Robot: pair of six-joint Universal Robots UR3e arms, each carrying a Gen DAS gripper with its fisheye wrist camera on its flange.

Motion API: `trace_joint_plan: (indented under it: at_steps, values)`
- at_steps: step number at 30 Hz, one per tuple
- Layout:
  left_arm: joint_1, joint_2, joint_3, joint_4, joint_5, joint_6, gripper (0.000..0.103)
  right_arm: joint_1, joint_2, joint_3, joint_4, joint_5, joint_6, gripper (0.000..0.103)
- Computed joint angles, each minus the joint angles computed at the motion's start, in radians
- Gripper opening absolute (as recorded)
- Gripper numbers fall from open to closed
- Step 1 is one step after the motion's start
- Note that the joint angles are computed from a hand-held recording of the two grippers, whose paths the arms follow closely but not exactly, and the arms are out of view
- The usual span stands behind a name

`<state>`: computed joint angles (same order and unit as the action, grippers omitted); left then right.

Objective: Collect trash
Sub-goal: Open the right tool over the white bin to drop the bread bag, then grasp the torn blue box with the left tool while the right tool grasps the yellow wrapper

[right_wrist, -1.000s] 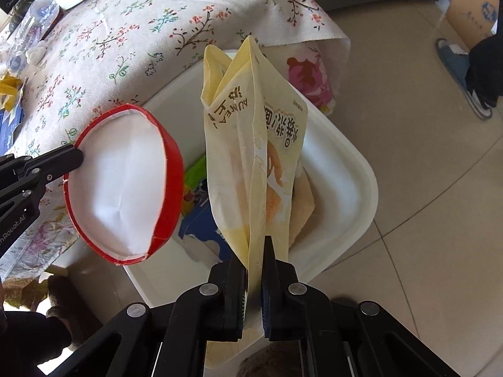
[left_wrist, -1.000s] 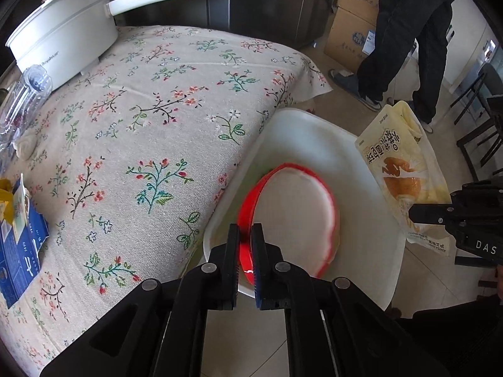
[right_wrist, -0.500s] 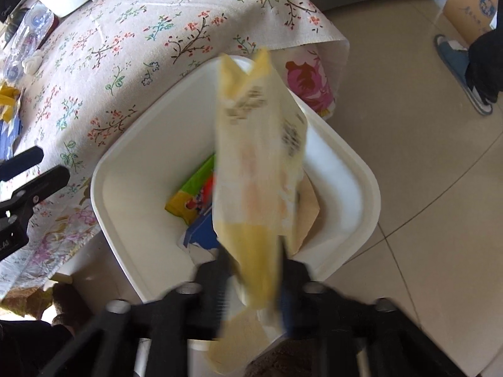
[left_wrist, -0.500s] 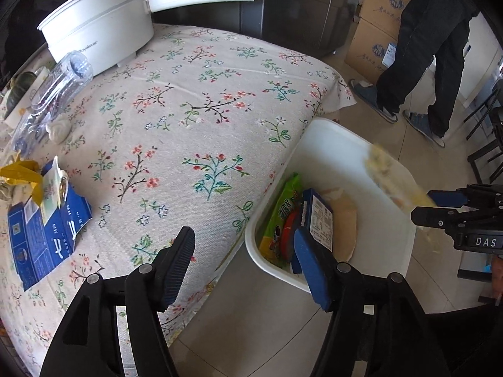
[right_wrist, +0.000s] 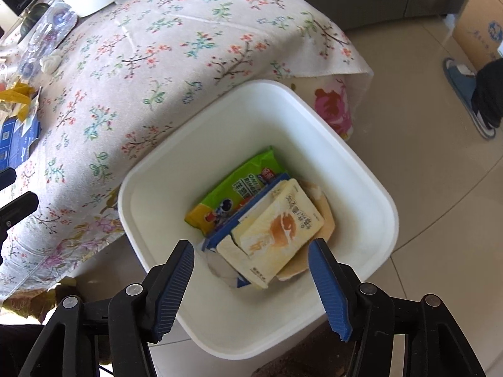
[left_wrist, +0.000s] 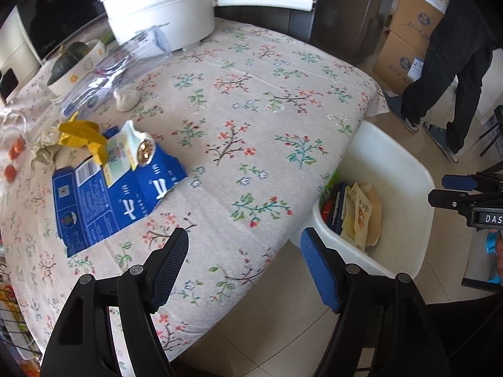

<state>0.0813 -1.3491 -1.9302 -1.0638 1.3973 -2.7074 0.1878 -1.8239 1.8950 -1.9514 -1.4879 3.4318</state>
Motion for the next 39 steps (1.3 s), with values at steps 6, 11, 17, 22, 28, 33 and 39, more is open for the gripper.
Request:
trace_joint_plan:
  at_steps: [6, 11, 17, 22, 28, 33, 39]
  values:
    - [0.187, 0.039, -0.004, -0.056, -0.016, 0.069, 0.076, 0.076, 0.095, -0.102, -0.007, -0.022, 0.026, 0.070]
    - [0.339, 0.022, 0.028, -0.110, -0.045, 0.110, 0.076, 0.144, 0.189, -0.197, -0.010, -0.046, 0.048, 0.072]
    - [0.477, -0.043, 0.069, -0.118, -0.062, 0.099, 0.076, 0.206, 0.290, -0.304, 0.000, -0.067, 0.069, 0.073]
    - [0.554, -0.122, 0.100, -0.122, -0.104, 0.066, 0.076, 0.260, 0.385, -0.419, 0.019, -0.093, 0.090, 0.073]
    - [0.617, -0.191, 0.110, -0.125, -0.203, 0.033, 0.069, 0.324, 0.514, -0.583, 0.049, -0.108, 0.099, 0.073]
    - [0.647, -0.233, 0.110, -0.130, -0.280, -0.012, 0.045, 0.363, 0.604, -0.700, 0.078, -0.113, 0.101, 0.073]
    - [0.633, -0.247, 0.108, -0.116, -0.292, -0.029, 0.007, 0.389, 0.676, -0.803, 0.105, -0.122, 0.117, 0.073]
